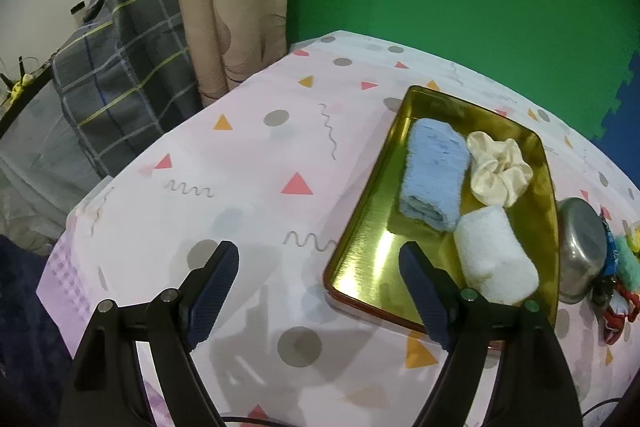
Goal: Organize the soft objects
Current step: 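Carry the clear packet of wooden sticks into the gold tin, open right gripper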
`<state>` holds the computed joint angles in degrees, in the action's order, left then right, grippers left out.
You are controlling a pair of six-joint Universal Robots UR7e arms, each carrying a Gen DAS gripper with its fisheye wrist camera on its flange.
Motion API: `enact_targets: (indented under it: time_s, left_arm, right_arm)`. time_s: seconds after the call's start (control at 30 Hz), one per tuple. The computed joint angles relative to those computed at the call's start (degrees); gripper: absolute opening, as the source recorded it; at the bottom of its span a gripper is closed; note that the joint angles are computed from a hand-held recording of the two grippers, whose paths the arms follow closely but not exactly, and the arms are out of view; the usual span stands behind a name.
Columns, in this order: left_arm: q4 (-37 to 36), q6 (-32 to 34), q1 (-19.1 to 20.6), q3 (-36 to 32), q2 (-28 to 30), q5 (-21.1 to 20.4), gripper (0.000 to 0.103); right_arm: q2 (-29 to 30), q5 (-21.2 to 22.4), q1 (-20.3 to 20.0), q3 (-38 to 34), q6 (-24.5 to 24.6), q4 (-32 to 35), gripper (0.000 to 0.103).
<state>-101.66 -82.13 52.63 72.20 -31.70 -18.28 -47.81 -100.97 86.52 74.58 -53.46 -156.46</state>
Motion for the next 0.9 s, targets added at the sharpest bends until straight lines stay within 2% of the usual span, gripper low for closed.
enact_targets:
  time_s: [0.23, 0.33, 0.57, 0.9]
  left_arm:
    - [4.18, -5.02, 0.29, 0.91, -1.58, 0.17, 0.080]
    - [4.11, -5.91, 0.46, 1.73, -2.40, 0.19, 0.080]
    - [9.22, -12.32, 0.75, 2.45, -4.02, 0.58, 0.080]
    - [6.45, -14.00, 1.16, 4.97, -5.91, -0.25, 0.080]
  right_arm:
    - [3.63, 0.16, 3.65, 0.06, -1.61, 4.02, 0.027]
    - [4.63, -0.19, 4.78, 0.67, -2.88, 3.80, 0.028]
    - [9.57, -1.22, 7.09, -2.82, -4.20, 5.17, 0.028]
    - [15.00, -2.58, 8.11, -8.35, -1.18, 10.36, 0.030]
